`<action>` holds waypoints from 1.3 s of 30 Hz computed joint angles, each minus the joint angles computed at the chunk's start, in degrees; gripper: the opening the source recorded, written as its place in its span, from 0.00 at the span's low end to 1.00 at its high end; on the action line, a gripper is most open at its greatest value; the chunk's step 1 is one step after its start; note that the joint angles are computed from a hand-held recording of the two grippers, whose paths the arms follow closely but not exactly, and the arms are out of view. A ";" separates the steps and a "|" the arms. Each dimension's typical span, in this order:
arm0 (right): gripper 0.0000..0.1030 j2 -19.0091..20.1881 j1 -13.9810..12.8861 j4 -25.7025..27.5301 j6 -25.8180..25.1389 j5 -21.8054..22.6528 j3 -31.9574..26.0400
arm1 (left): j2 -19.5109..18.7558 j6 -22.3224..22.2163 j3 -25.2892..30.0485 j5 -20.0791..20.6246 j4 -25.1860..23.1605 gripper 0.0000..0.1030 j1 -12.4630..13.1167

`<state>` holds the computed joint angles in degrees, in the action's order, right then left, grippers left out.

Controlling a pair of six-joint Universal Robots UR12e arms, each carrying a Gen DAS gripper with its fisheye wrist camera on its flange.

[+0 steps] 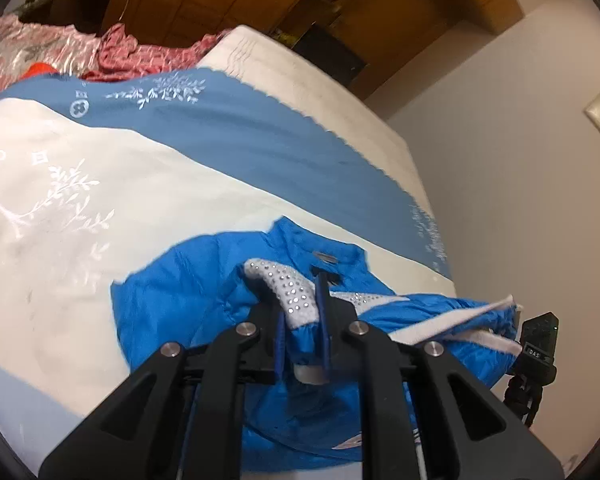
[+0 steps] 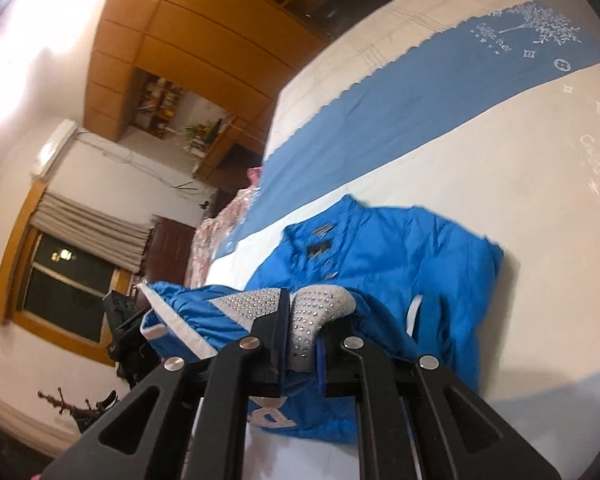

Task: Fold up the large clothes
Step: 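Lift the hem with both tools and fold it toward the collar, then hold the jacket with both tools and flip it over, lettered back up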

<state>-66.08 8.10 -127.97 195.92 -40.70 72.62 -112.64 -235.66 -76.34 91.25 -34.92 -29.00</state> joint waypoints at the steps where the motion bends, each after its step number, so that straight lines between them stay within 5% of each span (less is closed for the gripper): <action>1: 0.09 1.30 0.26 0.83 0.31 -0.63 -1.51 | -0.81 0.04 0.61 -0.87 -0.74 0.12 0.70; 8: 0.10 8.75 1.40 7.43 2.92 -5.48 -9.51 | -5.02 -0.54 2.98 -5.38 -5.15 0.13 3.79; 18: 0.11 12.80 1.65 9.95 6.16 -6.21 -11.62 | -7.81 -0.93 3.63 -9.78 -6.22 0.16 5.46; 24: 0.24 11.21 1.25 9.56 2.72 -4.06 -10.53 | -6.46 0.16 2.81 -11.60 -5.23 0.22 5.63; 26: 0.41 10.38 1.06 9.88 1.12 -3.91 -10.12 | -5.39 1.48 1.99 -12.10 -4.35 0.25 5.59; 29: 0.50 8.30 1.06 9.30 -2.51 -6.03 -8.71 | -3.34 2.98 0.58 -10.34 -4.37 0.33 4.87; 31: 0.50 7.02 1.12 9.60 -4.38 -7.63 -7.67 | -2.26 4.94 0.68 -5.31 -7.60 0.46 3.64; 35: 0.54 5.25 1.87 11.80 -8.52 -12.54 -5.99 | -1.44 8.76 1.58 3.91 -14.31 0.48 0.84; 39: 0.55 5.09 3.02 13.44 -10.80 -17.08 -5.37 | -2.12 10.55 2.23 5.36 -18.14 0.52 -0.77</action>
<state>-61.00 11.12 -114.53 185.13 -57.78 67.24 -114.76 -225.11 -74.11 96.61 -53.06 -29.77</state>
